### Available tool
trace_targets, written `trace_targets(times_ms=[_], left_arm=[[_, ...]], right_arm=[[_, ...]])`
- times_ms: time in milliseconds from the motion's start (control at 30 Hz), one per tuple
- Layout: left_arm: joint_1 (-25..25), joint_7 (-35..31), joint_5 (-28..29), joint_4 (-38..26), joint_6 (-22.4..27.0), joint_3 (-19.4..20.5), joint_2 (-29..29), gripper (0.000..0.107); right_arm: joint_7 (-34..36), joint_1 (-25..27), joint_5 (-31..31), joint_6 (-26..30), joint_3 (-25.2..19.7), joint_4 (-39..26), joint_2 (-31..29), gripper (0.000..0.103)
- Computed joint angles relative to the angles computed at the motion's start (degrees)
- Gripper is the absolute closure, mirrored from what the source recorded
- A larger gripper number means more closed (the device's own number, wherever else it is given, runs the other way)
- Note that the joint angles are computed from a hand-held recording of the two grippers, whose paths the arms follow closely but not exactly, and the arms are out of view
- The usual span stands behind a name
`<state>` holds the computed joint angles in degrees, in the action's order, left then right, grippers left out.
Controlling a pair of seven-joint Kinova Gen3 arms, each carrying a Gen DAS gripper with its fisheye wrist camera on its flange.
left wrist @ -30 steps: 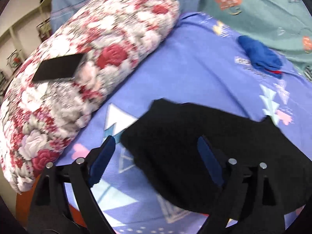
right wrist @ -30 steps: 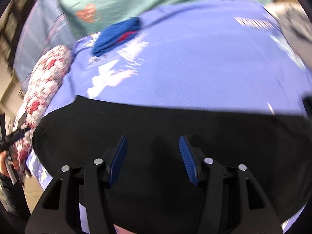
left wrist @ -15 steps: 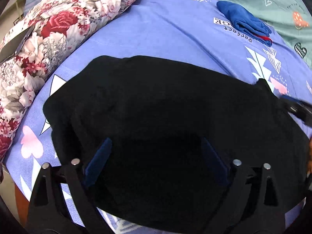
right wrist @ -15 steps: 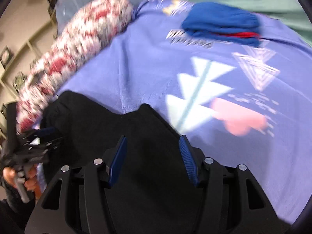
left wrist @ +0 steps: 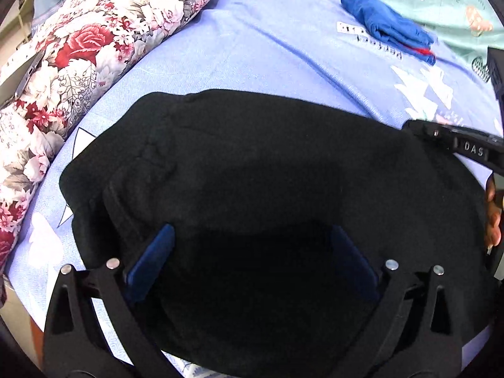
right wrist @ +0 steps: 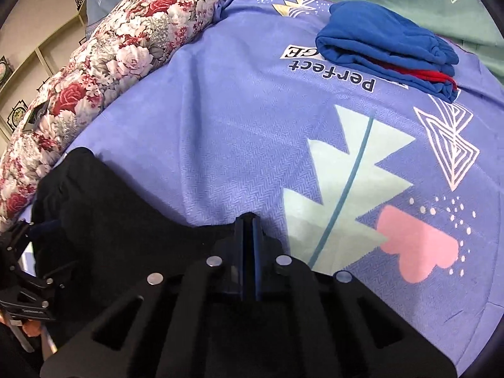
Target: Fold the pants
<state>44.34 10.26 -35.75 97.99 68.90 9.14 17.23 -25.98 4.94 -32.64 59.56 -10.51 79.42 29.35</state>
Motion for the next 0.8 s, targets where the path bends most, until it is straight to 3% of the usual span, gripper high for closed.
trace_targets(times_ms=[67, 133, 233, 300, 400, 500, 567, 667, 800], left_arm=[[-0.07, -0.75, 0.41, -1.09, 1.24, -0.01, 0.57, 0.007], [-0.41, -0.83, 1.27, -1.14, 1.07, -0.05, -0.11, 0.007], [-0.02, 1.09, 1.40, -1.33, 1.65, 0.04, -1.17, 0.007], [0.78, 2.02, 0.52, -1.95, 2.54, 0.50, -1.13, 0.007], [3.24, 2.86, -2.39, -3.23, 3.95, 1.37, -0.09, 0.007], [3.68, 1.39, -2.37, -4.35, 3.02, 1.45, 1.45, 0.007], [3.10, 0.71, -1.42, -4.79, 2.14, 1.62, 2.45, 0.007], [4.91, -0.53, -1.33, -7.69, 5.64, 0.01, 5.38, 0.007], [4.95, 0.28, 0.07, -8.28, 5.58, -1.09, 4.93, 0.007]], right_arm=[[-1.82, -0.69, 0.82, -0.81, 0.65, -0.14, -0.39, 0.087], [-4.67, 0.84, 3.01, -2.33, -1.30, 0.13, -1.02, 0.072], [-6.63, 1.27, 5.22, -4.63, 0.75, 1.99, -4.48, 0.071], [-3.66, 5.22, 3.53, -1.51, 1.29, 1.55, -5.26, 0.070], [1.23, 13.16, 0.97, 5.48, 2.79, -0.84, -4.50, 0.060], [0.52, 21.12, 3.24, 12.47, 3.02, -6.18, -0.84, 0.058], [-1.09, 23.44, 4.42, 14.34, 4.60, -9.19, 1.48, 0.058], [-4.87, 25.75, 4.75, 11.71, 9.01, -13.01, 4.35, 0.059], [-13.80, 29.78, -0.97, 5.76, 14.23, -16.63, 5.38, 0.054]])
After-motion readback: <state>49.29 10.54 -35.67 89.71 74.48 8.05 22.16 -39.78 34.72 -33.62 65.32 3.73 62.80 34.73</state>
